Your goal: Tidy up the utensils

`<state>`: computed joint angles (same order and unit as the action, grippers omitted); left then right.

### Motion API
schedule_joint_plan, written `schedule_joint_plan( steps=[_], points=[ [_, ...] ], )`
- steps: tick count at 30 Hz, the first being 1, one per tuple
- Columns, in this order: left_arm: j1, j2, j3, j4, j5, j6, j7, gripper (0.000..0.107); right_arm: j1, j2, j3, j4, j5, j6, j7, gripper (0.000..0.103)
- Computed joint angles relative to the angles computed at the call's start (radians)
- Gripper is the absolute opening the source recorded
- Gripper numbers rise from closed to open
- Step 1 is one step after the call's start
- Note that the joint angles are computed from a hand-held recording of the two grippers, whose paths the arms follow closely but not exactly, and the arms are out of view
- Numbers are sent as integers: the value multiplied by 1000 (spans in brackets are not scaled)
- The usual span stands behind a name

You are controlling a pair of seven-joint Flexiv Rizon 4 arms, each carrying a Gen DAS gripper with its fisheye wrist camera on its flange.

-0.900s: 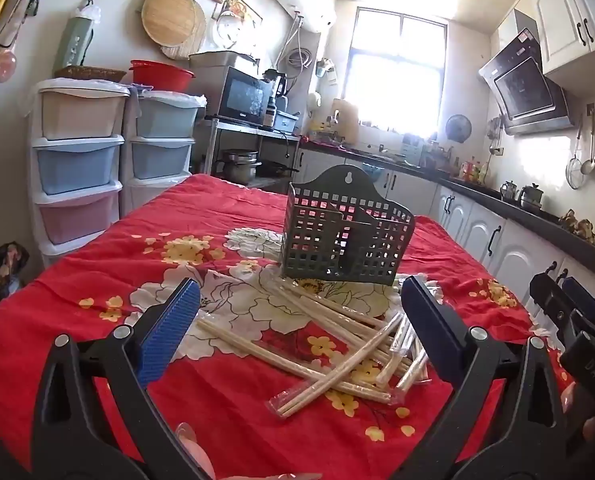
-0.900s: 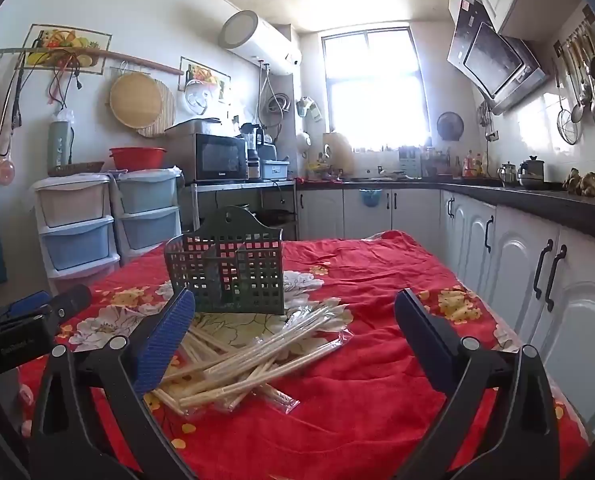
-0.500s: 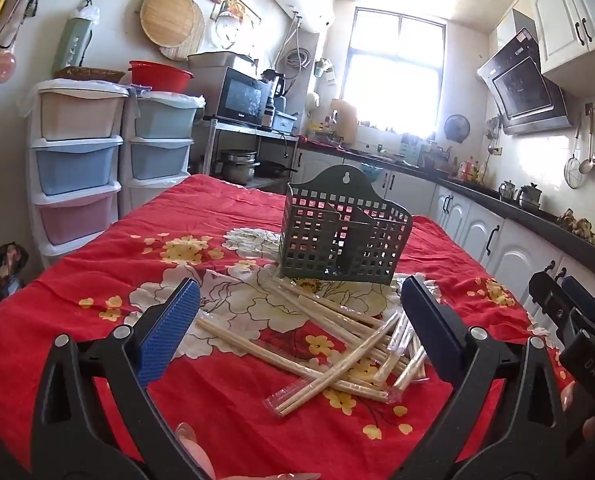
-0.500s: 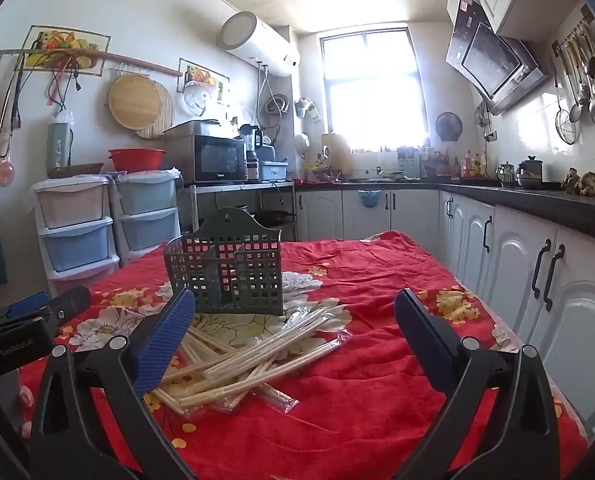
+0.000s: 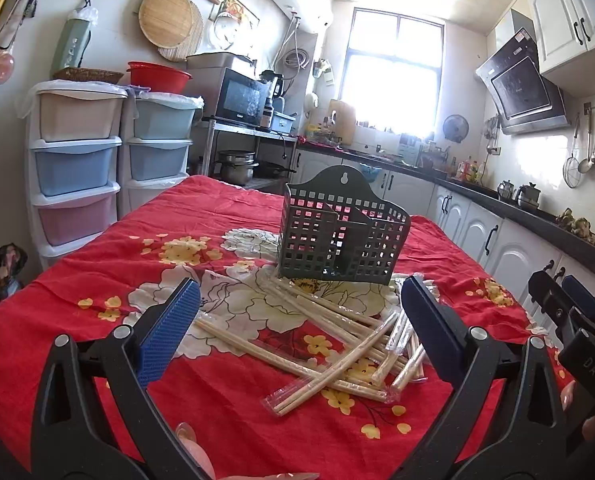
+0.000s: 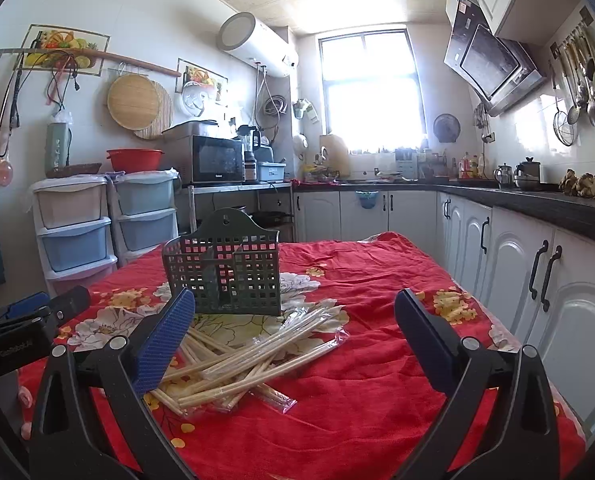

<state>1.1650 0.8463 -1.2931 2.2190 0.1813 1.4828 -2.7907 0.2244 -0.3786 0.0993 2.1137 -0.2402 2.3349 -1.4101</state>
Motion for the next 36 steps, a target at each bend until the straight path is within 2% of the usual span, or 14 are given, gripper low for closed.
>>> schedule_joint_plan(
  steps=[16, 36],
  points=[
    [-3, -3, 1, -3, 0, -2, 1, 93, 27, 12, -5, 2, 53, -16, -33, 97],
    [-4, -4, 3, -2, 0, -1, -1, 93, 6, 8, 4, 0, 14, -20, -11, 97]
  ],
)
